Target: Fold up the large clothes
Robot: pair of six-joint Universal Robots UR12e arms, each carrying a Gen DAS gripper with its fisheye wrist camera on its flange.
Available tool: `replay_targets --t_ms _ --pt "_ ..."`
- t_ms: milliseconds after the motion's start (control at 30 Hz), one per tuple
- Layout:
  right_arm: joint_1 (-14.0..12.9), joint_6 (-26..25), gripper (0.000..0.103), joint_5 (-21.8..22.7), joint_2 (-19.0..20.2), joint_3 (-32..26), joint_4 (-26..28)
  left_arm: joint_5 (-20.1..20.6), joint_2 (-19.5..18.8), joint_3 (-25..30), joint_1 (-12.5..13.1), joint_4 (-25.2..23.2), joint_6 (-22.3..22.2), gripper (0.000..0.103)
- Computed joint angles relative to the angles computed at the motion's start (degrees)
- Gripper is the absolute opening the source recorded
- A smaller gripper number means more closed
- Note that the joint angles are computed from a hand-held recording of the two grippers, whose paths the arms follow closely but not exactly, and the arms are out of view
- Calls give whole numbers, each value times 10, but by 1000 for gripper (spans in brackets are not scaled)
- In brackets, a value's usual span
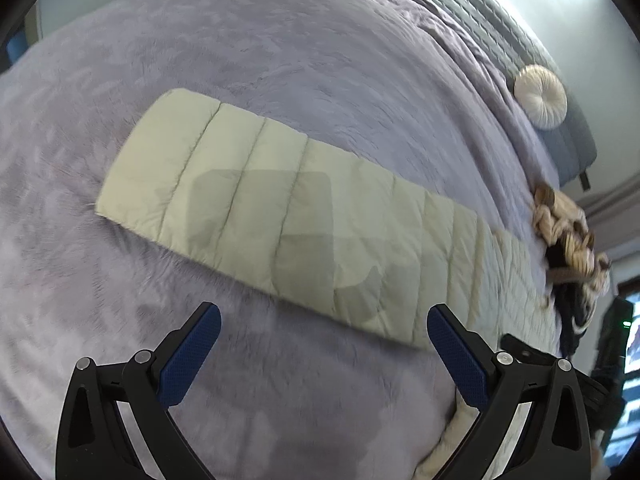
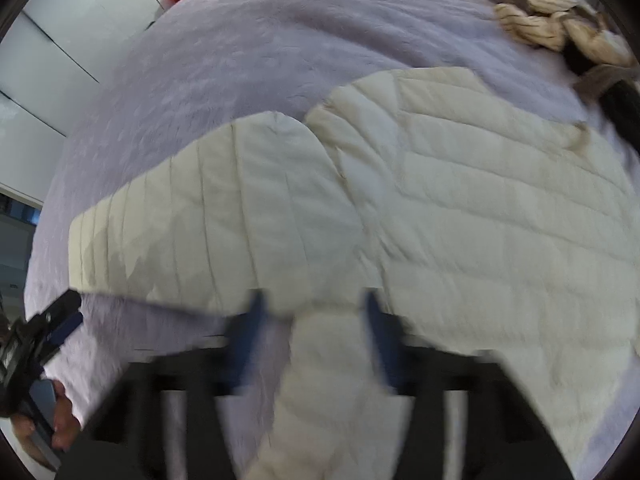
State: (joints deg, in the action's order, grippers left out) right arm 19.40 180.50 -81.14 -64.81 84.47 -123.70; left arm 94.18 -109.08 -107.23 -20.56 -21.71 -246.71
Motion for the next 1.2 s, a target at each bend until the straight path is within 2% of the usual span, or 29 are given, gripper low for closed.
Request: replay_targets --t_ms 33,67,233,500,533,567,600,633,667,700,733,767,1000,1133,1200 --pt "-1 1 14 10 10 -5 -5 1 -5 -3 2 11 -6 103" --pt "0 -1 12 13 21 -10 -10 1 -9 -4 3 17 -13 103" --pt "3 -4 10 13 46 -15 -18 -2 -28 -17 9 56 -66 103" --pt "-4 5 10 30 50 -16 -23 63 -55 10 13 44 -96 103" --pt "-5 5 10 32 51 -16 -25 68 -55 11 14 41 -99 97" --pt "-8 5 10 36 46 -5 -32 74 -54 14 15 30 -101 86" --pt "-9 8 10 40 45 -4 -34 76 -53 16 17 25 -97 81" --pt "-12 11 10 45 45 -1 -36 77 -54 18 18 24 -87 70" --pt "-14 14 10 50 37 13 -44 78 -53 20 20 29 -74 52" --pt "-16 18 10 57 37 14 -46 75 -54 20 21 39 -58 42" --pt "-18 22 10 63 37 16 -49 66 -55 21 23 51 -42 24" --pt "-20 22 10 67 34 20 -49 60 -55 22 24 63 -32 13" --pt "-30 22 10 86 31 27 -56 49 -57 67 9 106 81 12" --pt "-49 24 10 128 20 28 -40 19 -81 126 -4 105 148 12" --pt "-61 22 10 140 5 42 -50 12 -91 152 -18 97 175 12"
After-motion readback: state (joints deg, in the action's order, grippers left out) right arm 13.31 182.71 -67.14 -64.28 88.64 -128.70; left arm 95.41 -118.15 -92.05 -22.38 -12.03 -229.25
